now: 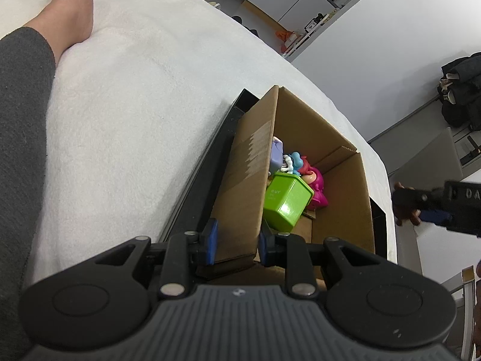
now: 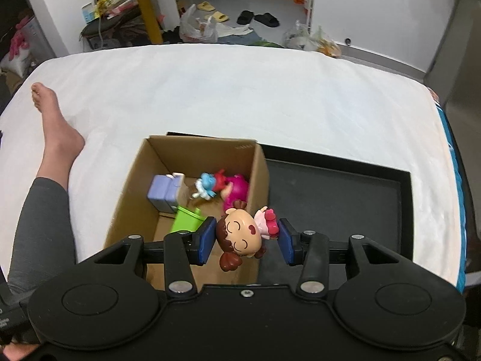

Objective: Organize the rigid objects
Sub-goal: 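Carry the doll over the box and open the right gripper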

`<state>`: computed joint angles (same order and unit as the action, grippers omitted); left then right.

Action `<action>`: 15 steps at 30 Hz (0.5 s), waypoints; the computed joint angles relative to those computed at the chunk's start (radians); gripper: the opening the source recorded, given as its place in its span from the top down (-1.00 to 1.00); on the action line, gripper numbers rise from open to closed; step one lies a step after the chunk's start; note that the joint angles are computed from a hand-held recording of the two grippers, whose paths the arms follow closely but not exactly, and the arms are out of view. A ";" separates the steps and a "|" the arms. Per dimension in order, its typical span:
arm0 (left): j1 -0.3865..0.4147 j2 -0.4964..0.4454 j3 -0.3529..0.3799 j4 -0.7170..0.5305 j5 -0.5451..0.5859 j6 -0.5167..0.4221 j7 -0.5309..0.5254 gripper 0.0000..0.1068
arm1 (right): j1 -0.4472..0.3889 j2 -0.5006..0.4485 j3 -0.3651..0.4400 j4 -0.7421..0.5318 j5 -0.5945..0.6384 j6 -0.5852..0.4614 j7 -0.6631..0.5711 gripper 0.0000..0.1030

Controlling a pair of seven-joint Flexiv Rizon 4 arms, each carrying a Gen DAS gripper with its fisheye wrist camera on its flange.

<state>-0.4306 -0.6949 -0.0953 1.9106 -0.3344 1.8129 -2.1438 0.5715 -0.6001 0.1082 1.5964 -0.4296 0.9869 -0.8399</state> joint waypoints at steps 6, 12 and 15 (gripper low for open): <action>0.002 0.001 -0.001 0.001 0.002 0.001 -0.002 0.54 | 0.006 -0.047 0.017 -0.061 0.023 -0.024 -0.043 0.15; 0.020 0.001 -0.021 0.006 0.009 0.006 -0.005 0.54 | 0.032 -0.081 -0.001 -0.087 0.016 -0.051 -0.047 0.14; 0.025 0.001 -0.025 0.007 0.012 0.005 -0.006 0.51 | 0.042 -0.084 -0.011 -0.085 0.005 -0.056 -0.036 0.11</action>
